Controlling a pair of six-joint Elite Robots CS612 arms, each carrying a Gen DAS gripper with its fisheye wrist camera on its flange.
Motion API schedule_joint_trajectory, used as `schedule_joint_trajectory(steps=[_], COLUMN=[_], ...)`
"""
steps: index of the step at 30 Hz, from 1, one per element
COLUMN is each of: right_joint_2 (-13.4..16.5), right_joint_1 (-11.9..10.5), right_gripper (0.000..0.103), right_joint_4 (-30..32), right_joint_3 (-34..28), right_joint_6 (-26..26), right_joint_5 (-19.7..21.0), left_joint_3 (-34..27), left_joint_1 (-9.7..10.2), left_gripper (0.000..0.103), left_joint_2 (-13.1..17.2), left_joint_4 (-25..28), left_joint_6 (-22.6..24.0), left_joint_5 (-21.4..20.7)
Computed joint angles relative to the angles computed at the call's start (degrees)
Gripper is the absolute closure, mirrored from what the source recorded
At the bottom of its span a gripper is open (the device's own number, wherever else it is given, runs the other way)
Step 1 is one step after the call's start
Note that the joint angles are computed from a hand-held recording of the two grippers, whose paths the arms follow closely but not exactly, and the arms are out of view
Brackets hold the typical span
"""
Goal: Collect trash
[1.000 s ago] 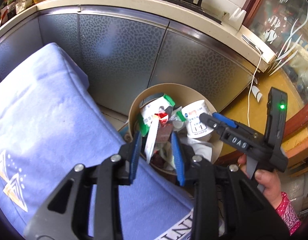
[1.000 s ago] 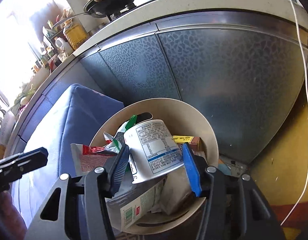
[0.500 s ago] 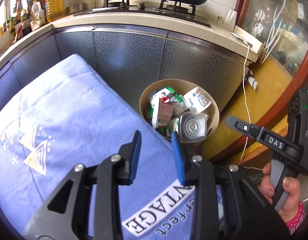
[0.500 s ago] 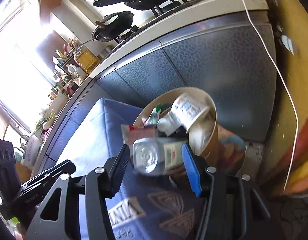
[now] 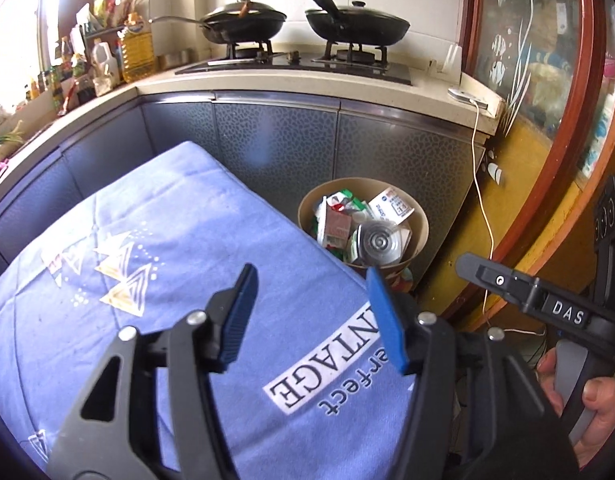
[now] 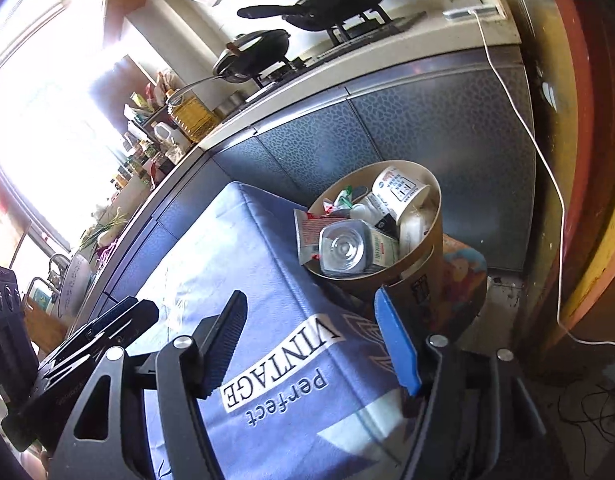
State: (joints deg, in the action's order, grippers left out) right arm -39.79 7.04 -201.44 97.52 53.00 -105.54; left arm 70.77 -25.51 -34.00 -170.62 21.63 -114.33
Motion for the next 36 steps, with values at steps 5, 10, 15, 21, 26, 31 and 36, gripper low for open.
schedule_joint_trajectory(steps=[5, 10, 15, 21, 26, 31, 36], right_joint_2=[-0.74, -1.29, -1.59, -1.89, -1.82, -1.72, -1.69], right_joint_1=[1.02, 1.72, 2.40, 2.90, 2.98, 2.86, 2.85], right_gripper=[0.036, 0.034, 0.029, 0.024, 0.023, 0.023, 0.023], right_joint_4=[0.32, 1.06, 2.38, 4.31, 4.18, 4.25, 4.06], right_joint_3=[-0.31, -0.61, -0.95, -1.11, -1.29, -1.48, -1.39], right_joint_6=[-0.86, -1.44, -0.91, -0.13, -0.72, -0.80, -0.55], right_joint_5=[-2.45, -4.00, -4.57, -5.84, -5.77, -5.31, -5.16], left_joint_3=[2.09, 3.75, 4.84, 4.79, 4.82, 4.50, 4.32], left_joint_1=[0.82, 1.27, 1.53, 1.88, 1.79, 1.81, 1.82], left_gripper=[0.048, 0.028, 0.007, 0.006, 0.006, 0.006, 0.006], left_joint_2=[-1.02, -1.51, -1.92, -2.17, -2.13, -1.89, -1.84], left_joint_4=[-3.95, -9.56, -13.36, -12.42, -13.13, -13.71, -13.56], left_joint_6=[-0.89, -2.37, -3.45, -3.75, -4.55, -5.70, -6.19], left_joint_5=[-0.32, 1.24, 3.03, 3.45, 5.80, 7.23, 8.05])
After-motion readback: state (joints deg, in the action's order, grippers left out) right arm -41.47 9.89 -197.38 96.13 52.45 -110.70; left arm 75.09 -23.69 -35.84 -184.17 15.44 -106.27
